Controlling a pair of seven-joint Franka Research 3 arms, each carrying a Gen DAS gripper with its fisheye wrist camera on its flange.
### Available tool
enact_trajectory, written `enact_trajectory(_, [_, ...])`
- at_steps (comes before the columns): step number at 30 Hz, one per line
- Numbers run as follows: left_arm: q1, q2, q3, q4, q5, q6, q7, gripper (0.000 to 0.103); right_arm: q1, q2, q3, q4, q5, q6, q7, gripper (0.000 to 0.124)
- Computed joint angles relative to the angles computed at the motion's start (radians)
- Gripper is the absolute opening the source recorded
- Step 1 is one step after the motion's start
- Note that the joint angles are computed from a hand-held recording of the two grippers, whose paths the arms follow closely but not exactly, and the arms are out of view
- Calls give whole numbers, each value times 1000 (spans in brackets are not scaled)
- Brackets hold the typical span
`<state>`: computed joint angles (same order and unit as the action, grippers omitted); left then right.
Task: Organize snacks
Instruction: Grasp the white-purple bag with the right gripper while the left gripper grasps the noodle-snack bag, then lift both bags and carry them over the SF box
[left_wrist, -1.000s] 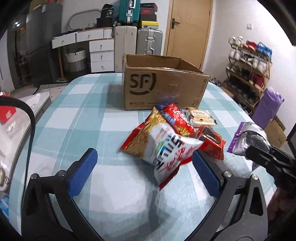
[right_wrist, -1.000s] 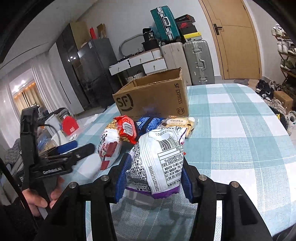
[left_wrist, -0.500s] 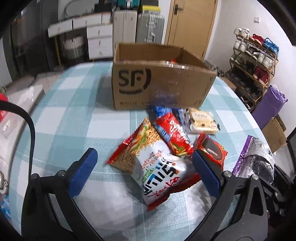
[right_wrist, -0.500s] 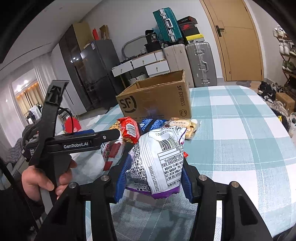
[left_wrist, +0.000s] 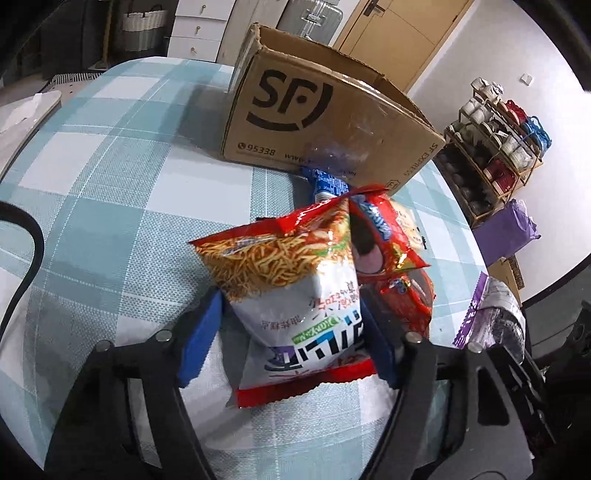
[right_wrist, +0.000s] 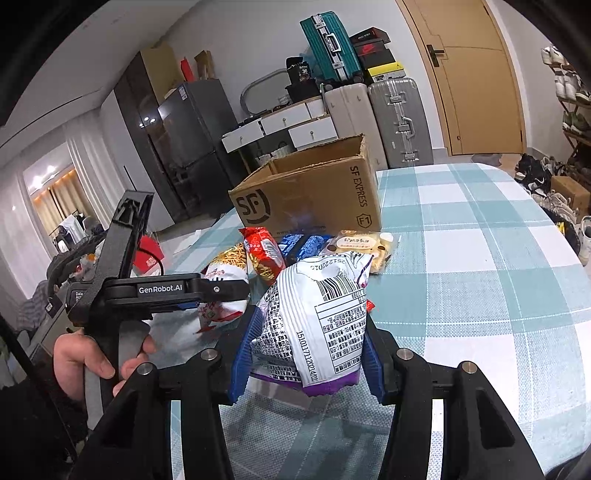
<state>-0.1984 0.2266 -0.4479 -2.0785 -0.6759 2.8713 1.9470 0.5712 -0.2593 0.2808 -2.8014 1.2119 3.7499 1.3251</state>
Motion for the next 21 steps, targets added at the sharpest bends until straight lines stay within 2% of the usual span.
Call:
enact_trajectory(3, [8,-6,-7,-8,-11,4,23,55,0,2,0,3,7,-2,-5,51])
enact_trajectory(4, [23,-8,-21,-5,-48,-9,54,45,-1,3,0,5,12,-2,-10,51])
enact_trajectory(7, [-3,-23,10,-18,-7,-1,22,41,-1,5,2,11,26,-1,-28,51])
enact_trajectory(9, [-2,-29,5,-27,-23,8,39,40,1,6,3,18,43,-3,-46,51])
enact_trajectory(11, [-23,-47,22,-51,11,38,11,39,2,9,2,24,58,-4,-61,51])
enact_trajectory(12, [-47,-58,49,-67,82,61,-53,39,4,10,0,24,60,-4,-62,51])
enact_trajectory(14, [-139,-84,164,-128,357,162,-294,39,6,9,-2,26,68,-3,-66,51])
enact_trajectory(15, [-149,-95,183,-146,422,188,-349,39,6,10,-4,27,68,-4,-67,51])
enact_trajectory(21, [-60,-167,92,-211,385,235,-293,39,9,16,-2,41,106,-5,-103,51])
